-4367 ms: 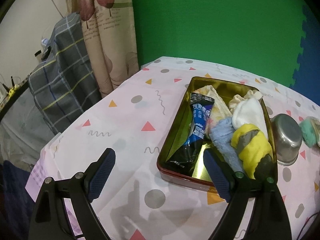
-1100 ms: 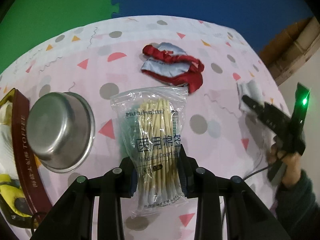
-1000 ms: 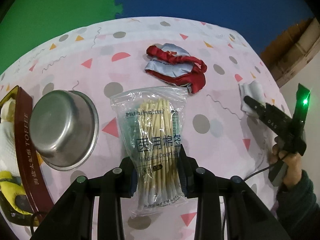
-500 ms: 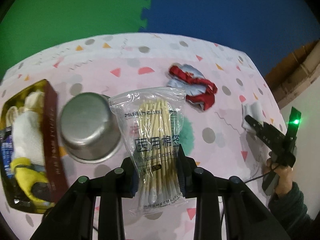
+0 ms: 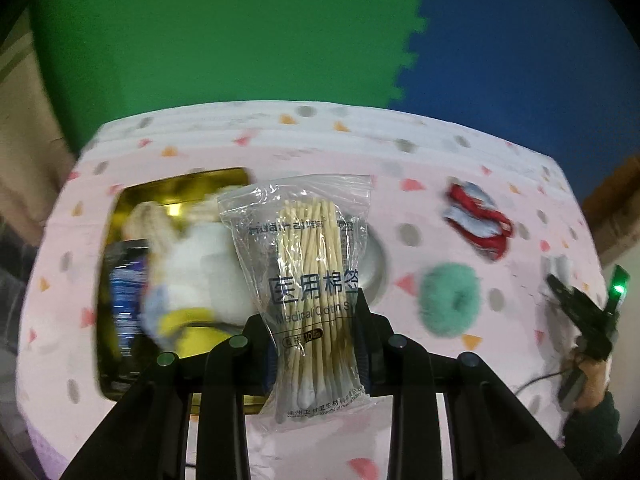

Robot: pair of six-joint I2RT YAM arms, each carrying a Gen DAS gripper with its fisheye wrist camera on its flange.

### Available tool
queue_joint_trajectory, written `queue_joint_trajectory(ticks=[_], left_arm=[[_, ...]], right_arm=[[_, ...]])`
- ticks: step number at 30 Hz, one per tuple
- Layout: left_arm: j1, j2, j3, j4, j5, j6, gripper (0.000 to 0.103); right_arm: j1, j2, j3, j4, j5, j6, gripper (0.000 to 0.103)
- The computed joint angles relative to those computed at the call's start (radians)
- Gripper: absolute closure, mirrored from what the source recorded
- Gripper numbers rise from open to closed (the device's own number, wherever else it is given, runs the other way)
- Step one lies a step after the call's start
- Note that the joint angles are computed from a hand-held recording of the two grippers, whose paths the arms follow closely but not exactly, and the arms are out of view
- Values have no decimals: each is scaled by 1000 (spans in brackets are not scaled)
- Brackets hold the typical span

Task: Organize soft objects
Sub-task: 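Carry the cotton swab pack with the left gripper into the gold tray and release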

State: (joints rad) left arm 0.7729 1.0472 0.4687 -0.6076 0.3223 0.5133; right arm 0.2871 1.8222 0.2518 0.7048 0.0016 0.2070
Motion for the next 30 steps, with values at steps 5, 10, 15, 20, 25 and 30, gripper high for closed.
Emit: queue_joint_trajectory(ticks=[5, 10, 15, 20, 25, 30], left_arm=[[162, 146, 65, 72, -3, 92, 76], [214, 276, 95, 179, -27, 97, 76], [214, 397, 119, 262, -42, 89, 76], [217, 467, 136, 302, -32, 95, 76], [212, 508, 151, 327, -25, 104, 76], [217, 557, 186, 327, -20, 88, 76]], right_arm=[[2, 1, -1, 2, 2, 1, 65], [5, 6, 1, 3, 8, 1, 65], [5, 7, 2, 3, 10, -2, 65], [11, 8, 4, 0, 19, -4, 66], [20, 9, 7, -4, 33, -2, 66], [20, 8, 7, -5, 36, -5, 66]])
